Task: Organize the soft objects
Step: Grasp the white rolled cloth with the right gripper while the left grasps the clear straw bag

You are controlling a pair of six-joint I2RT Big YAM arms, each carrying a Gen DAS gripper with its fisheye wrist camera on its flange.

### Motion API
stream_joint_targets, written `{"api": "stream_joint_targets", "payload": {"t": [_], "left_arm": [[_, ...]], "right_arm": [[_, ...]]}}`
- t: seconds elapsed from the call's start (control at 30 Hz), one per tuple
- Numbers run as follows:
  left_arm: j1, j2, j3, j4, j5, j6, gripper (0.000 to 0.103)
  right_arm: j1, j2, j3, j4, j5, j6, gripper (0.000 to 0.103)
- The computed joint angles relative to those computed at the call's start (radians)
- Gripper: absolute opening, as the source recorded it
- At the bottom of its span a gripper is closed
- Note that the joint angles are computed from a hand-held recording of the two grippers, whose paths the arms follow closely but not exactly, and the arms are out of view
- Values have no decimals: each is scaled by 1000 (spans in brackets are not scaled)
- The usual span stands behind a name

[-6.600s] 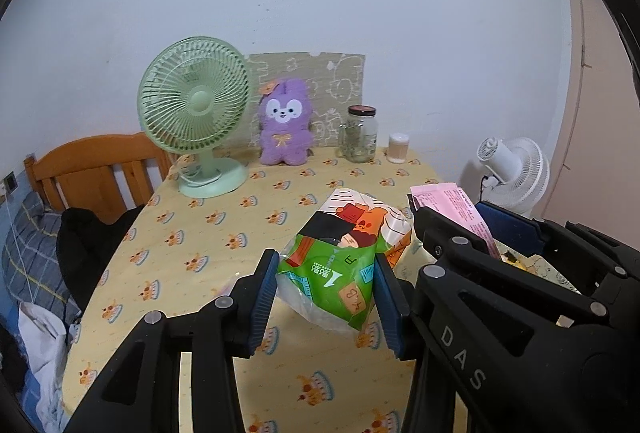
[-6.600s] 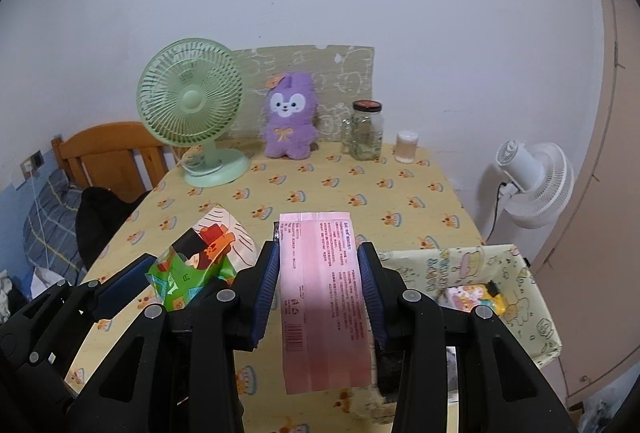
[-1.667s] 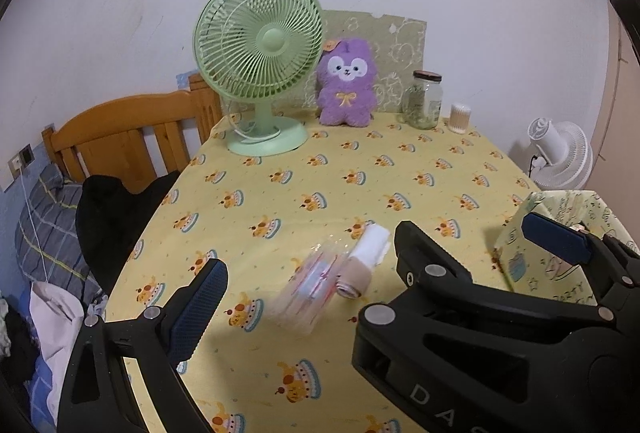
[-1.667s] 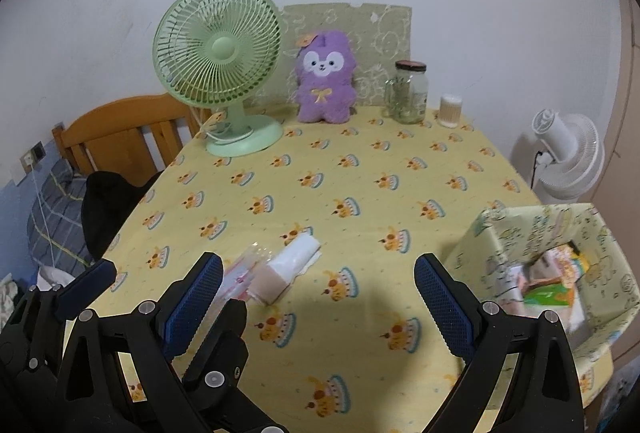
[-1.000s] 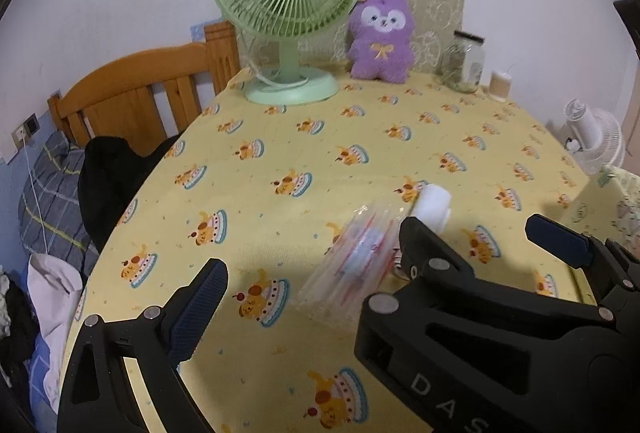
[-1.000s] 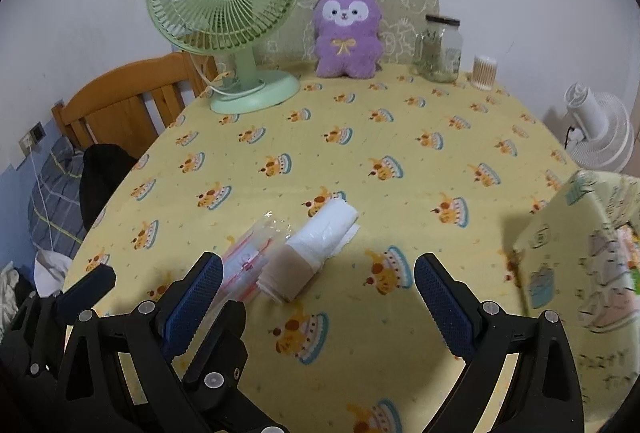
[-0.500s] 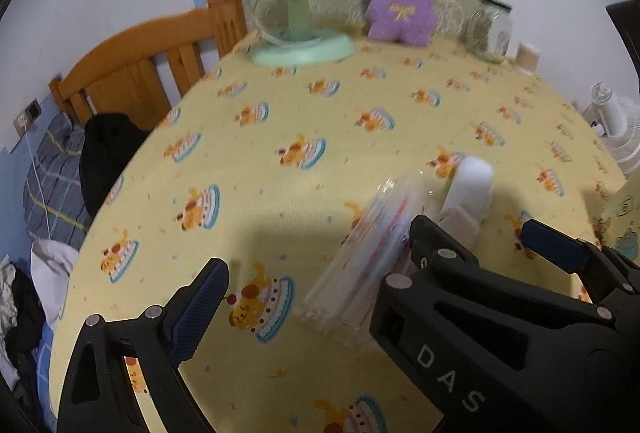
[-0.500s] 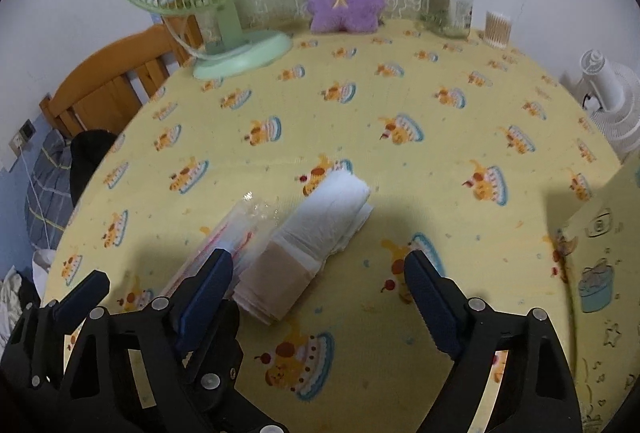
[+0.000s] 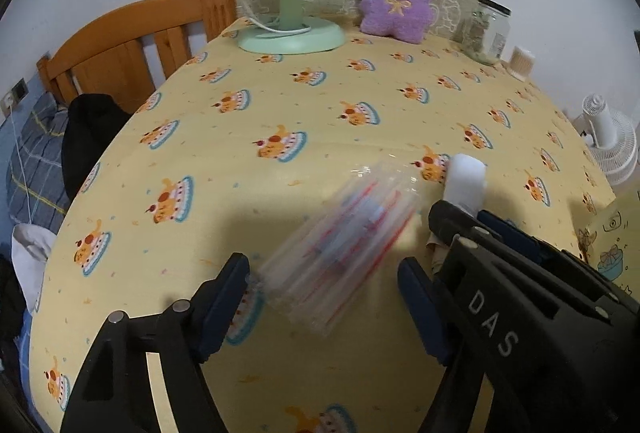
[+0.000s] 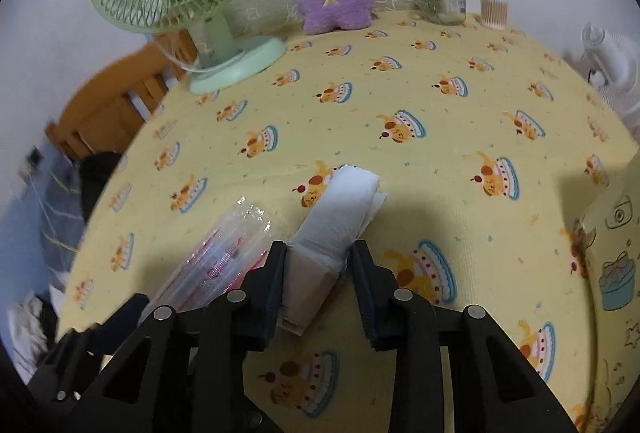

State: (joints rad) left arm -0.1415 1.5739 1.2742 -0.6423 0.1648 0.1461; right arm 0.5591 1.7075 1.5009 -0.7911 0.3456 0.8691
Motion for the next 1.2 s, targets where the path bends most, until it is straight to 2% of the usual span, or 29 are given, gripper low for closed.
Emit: {"api": "stream_joint_targets", "payload": {"t": [0.13,0.2,0.27,0.3,0.47,0.67,0.77,0.93,1.2], "left_arm": [[-25,1,-4,14,-30,17,75],[-35,-1,-2,6,-35,17,66],[-41,-1,6,-12,-22,14,49],[-45,-1,6,-14,-21,12,48],[-58,-13,-7,-8,-11,11,29],[-74,-54,-58,27,-23,-9,24],[-81,-89,-93,62,-45,-9,24],[-81,-137,-128,82,-42,-26,24],[-76,-184,-158,98,-39,-19,24]], "right_arm": [[2,-15,-11,-41,31,8,34],[-2,-30,-30,-36,29,5,33],[-9,-39,-37,-45,20,11,34],[-12,-44,-42,-47,15,15,34],[-25,-74,-78,-31,-17,1,34],[-25,-99,-100,-44,-25,-22,34],[-19,-127,-132,-17,-27,-44,33],[-1,-156,-143,-15,12,-92,33],[24,-188,-158,-13,47,-93,33]]}}
